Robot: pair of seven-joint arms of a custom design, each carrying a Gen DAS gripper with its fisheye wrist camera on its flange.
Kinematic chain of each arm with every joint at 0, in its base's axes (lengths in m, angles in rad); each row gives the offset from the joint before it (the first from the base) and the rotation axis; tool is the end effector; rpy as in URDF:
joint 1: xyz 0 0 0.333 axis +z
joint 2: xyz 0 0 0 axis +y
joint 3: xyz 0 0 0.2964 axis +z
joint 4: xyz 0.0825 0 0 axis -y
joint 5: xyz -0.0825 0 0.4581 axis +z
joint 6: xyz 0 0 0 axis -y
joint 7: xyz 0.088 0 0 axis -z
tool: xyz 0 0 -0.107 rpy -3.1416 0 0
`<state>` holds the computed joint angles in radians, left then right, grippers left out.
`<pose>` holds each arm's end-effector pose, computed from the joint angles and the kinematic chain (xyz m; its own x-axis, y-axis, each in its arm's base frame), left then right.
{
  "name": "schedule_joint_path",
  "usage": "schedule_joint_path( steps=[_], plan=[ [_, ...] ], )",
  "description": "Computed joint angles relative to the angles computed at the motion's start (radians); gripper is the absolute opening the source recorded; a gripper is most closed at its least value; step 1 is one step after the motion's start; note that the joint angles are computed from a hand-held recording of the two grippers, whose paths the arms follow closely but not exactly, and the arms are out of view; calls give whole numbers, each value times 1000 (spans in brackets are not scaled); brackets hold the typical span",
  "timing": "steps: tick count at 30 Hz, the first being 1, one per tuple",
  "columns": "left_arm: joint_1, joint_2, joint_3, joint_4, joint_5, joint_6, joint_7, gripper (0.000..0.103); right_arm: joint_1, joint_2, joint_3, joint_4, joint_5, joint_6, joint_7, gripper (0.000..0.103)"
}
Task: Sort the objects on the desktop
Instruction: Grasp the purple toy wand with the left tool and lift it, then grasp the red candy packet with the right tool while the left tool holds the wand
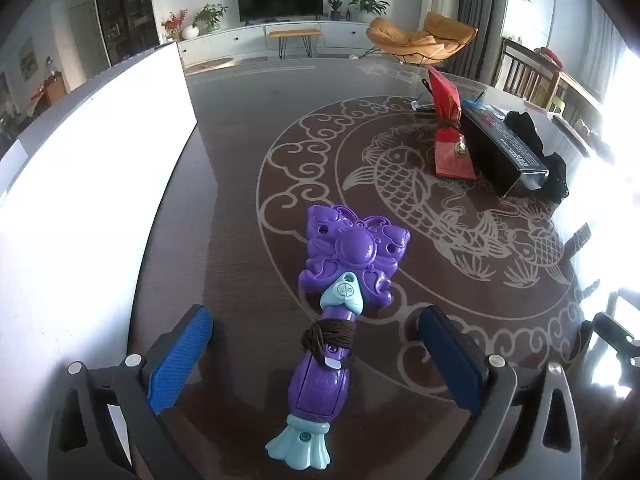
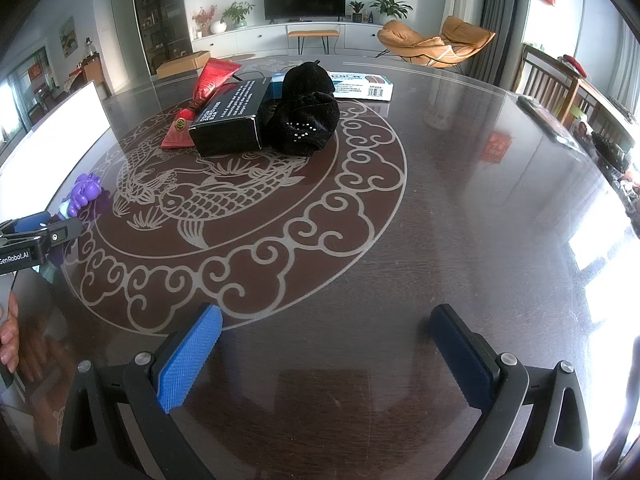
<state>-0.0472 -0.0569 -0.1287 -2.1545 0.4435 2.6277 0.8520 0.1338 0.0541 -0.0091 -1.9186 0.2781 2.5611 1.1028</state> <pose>0.6202 -0.1213 0.4244 0.2102 -0.9777 -0.0011 -0.8021 -0.1718 -0.5719 0.6798 0.0812 0.4805 0.3912 -0.9202 0.0120 -0.7451 -0.3244 -0.5828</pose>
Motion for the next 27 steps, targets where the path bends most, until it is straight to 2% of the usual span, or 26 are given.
schedule_joint_path(
  steps=[5, 6, 8, 9, 11, 12, 14, 15, 17, 19, 20, 23, 27],
  plan=[
    [0, -2, 0, -3, 0, 1, -1, 103, 1, 0, 0, 0, 5, 2, 0, 103],
    [0, 8, -1, 11, 1, -2, -2, 103, -2, -12, 6, -1, 78, -24, -35, 103],
    [0, 12, -2, 16, 6, -7, -7, 103, -14, -1, 18, 46, 358, -121, -176, 103],
    [-1, 8, -2, 14, 5, -8, -7, 103, -16, 6, 23, 68, 455, -158, -217, 103],
    [-1, 4, -2, 12, 2, -9, -5, 103, -10, 45, 38, 136, 576, -236, -277, 103],
    [-1, 4, -2, 12, 2, -10, -5, 103, -1, 83, 49, 191, 591, -271, -289, 103],
    [-1, 3, -2, 11, 4, -10, -6, 103, 24, 183, 66, 321, 532, -317, -263, 102],
    [-1, 3, -1, 11, 4, -10, -5, 103, 46, 233, 67, 380, 463, -308, -225, 99],
    [-1, -3, -1, 4, 2, -9, -3, 103, 88, 327, 54, 488, 325, -280, -108, 88],
    [-1, -4, -1, 3, 2, -9, -3, 103, 98, 395, 51, 567, 267, -260, -33, 84],
    [0, -4, 0, 2, 3, -7, -4, 103, 111, 425, 41, 607, 223, -237, 13, 84],
    [0, -7, 0, -2, 3, -5, -5, 103, 134, 513, 22, 731, 111, -245, 106, 84],
    [0, -8, 0, -3, 3, -4, -5, 103, 133, 635, 30, 920, 41, -316, 136, 84]
  ],
)
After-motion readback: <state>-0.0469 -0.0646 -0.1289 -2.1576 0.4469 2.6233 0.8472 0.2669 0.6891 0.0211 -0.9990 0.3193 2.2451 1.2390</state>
